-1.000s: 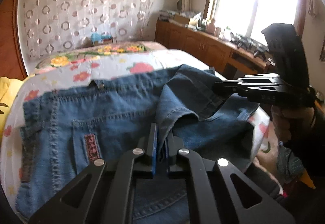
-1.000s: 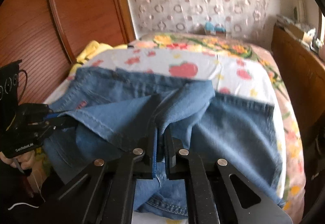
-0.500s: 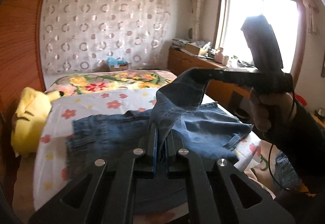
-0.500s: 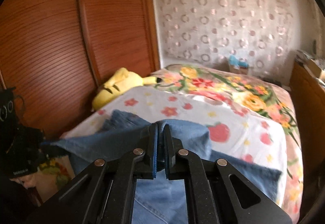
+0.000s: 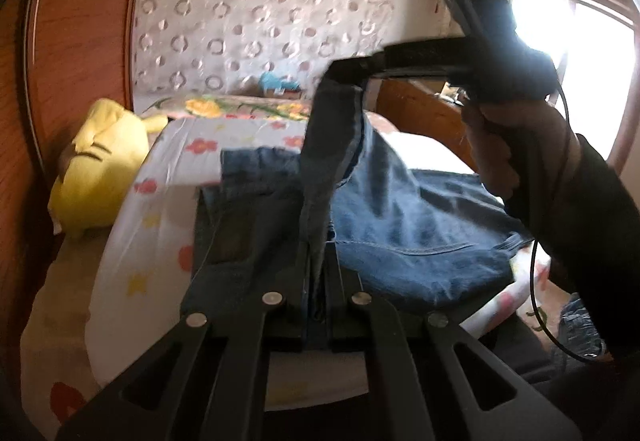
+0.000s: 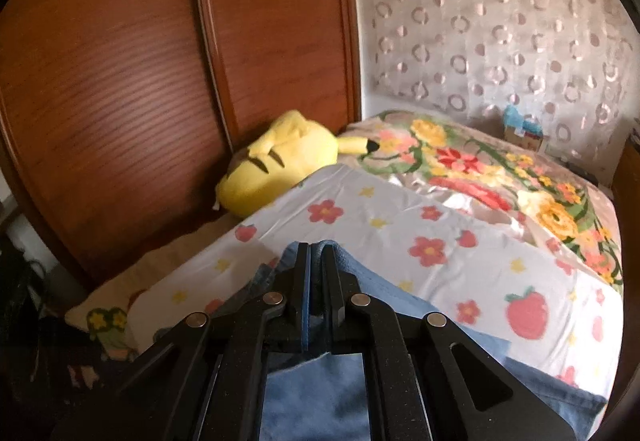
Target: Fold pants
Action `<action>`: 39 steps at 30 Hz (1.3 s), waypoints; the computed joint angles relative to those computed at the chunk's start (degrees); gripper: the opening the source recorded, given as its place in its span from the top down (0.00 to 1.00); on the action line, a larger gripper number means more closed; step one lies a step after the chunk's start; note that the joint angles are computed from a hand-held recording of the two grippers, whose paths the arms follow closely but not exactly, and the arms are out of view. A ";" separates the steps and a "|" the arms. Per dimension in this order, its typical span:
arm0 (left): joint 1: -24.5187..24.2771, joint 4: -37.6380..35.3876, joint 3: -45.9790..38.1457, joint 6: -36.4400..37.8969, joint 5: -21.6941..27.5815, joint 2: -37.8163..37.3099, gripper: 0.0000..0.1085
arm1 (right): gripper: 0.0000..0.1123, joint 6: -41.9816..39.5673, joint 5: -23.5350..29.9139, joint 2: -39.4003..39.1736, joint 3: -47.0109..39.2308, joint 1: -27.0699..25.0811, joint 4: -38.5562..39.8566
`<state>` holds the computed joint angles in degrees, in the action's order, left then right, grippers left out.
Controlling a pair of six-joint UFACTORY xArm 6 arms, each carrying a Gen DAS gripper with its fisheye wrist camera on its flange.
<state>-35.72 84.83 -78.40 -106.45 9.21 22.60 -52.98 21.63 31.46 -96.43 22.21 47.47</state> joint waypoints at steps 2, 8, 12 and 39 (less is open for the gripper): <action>0.26 -1.47 0.10 1.31 -0.12 0.55 0.98 | 0.98 4.65 0.79 3.61 -3.91 0.56 -4.93; 0.73 -4.09 1.39 2.31 -0.12 0.91 0.95 | 0.98 13.37 2.09 10.60 -10.98 1.59 -12.90; 0.82 -3.88 2.45 1.60 0.33 -0.07 0.91 | 0.58 12.95 -0.40 9.14 -8.18 1.74 -11.84; 0.49 -22.59 -3.37 18.69 5.81 6.29 0.75 | 0.55 -15.06 -13.09 -7.65 27.25 -5.33 14.19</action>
